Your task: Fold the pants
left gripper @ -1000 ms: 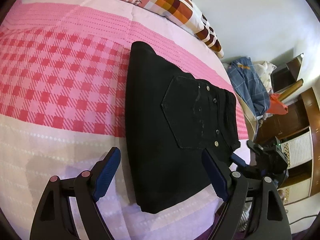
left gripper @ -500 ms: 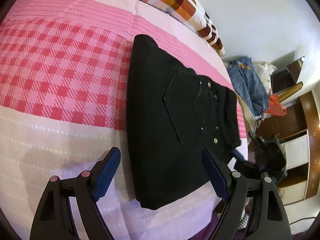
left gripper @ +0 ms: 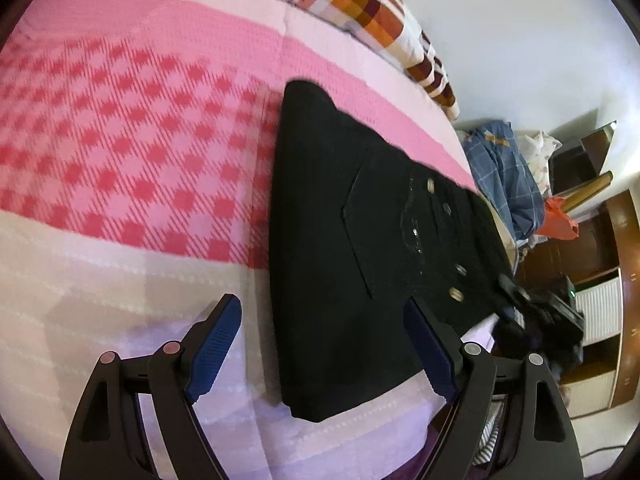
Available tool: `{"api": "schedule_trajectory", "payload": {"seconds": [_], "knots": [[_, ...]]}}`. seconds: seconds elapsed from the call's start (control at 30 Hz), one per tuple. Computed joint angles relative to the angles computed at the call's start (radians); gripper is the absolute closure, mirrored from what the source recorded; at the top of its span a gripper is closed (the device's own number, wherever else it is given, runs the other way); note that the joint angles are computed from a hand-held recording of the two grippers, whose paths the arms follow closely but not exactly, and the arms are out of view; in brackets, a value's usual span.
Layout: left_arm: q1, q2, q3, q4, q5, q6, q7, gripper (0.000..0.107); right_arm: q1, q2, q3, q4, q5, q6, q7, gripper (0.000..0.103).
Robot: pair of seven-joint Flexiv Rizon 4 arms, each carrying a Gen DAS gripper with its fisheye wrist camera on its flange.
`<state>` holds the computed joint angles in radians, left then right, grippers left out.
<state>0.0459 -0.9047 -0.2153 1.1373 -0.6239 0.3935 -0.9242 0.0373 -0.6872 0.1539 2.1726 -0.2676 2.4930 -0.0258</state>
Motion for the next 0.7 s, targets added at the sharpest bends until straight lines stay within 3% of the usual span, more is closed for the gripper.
{"api": "schedule_trajectory", "payload": {"seconds": [0.1, 0.17, 0.23, 0.37, 0.43, 0.5, 0.6, 0.63, 0.67, 0.7], "knots": [[0.006, 0.015, -0.009, 0.016, -0.019, 0.039, 0.025, 0.023, 0.02, 0.014, 0.005, 0.04, 0.019, -0.019, -0.004, 0.09], [-0.001, 0.01, -0.006, 0.013, -0.01, 0.052, 0.035, 0.021, -0.008, -0.045, 0.038, 0.041, 0.03, -0.005, 0.034, 0.091], [-0.012, -0.006, 0.0, -0.004, 0.007, 0.043, 0.028, 0.021, 0.0, -0.111, 0.017, 0.027, 0.011, 0.087, 0.092, 0.092], [-0.034, -0.023, 0.017, -0.02, 0.057, 0.027, 0.019, 0.021, -0.042, -0.088, 0.028, 0.025, -0.074, 0.047, 0.087, 0.089], [-0.037, -0.012, 0.013, 0.005, 0.063, 0.058, 0.047, 0.021, -0.064, -0.107, 0.035, 0.012, -0.11, 0.066, 0.115, 0.087], [-0.039, 0.007, 0.008, 0.04, 0.061, 0.112, 0.079, 0.021, -0.06, -0.064, 0.006, 0.037, -0.136, 0.017, 0.098, 0.083], [-0.045, 0.032, 0.001, 0.08, 0.057, 0.189, 0.127, 0.021, -0.047, 0.033, -0.036, 0.07, -0.147, -0.092, 0.028, 0.054], [-0.046, 0.043, -0.003, 0.097, 0.055, 0.223, 0.148, 0.021, -0.029, 0.083, -0.06, 0.083, -0.133, -0.172, -0.007, 0.033], [-0.044, 0.054, -0.01, 0.116, 0.048, 0.259, 0.174, 0.021, 0.009, 0.145, -0.103, 0.089, -0.11, -0.292, -0.073, 0.025], [-0.044, 0.057, -0.013, 0.123, 0.045, 0.279, 0.186, 0.021, 0.03, 0.178, -0.126, 0.088, -0.101, -0.364, -0.108, 0.025]]}}
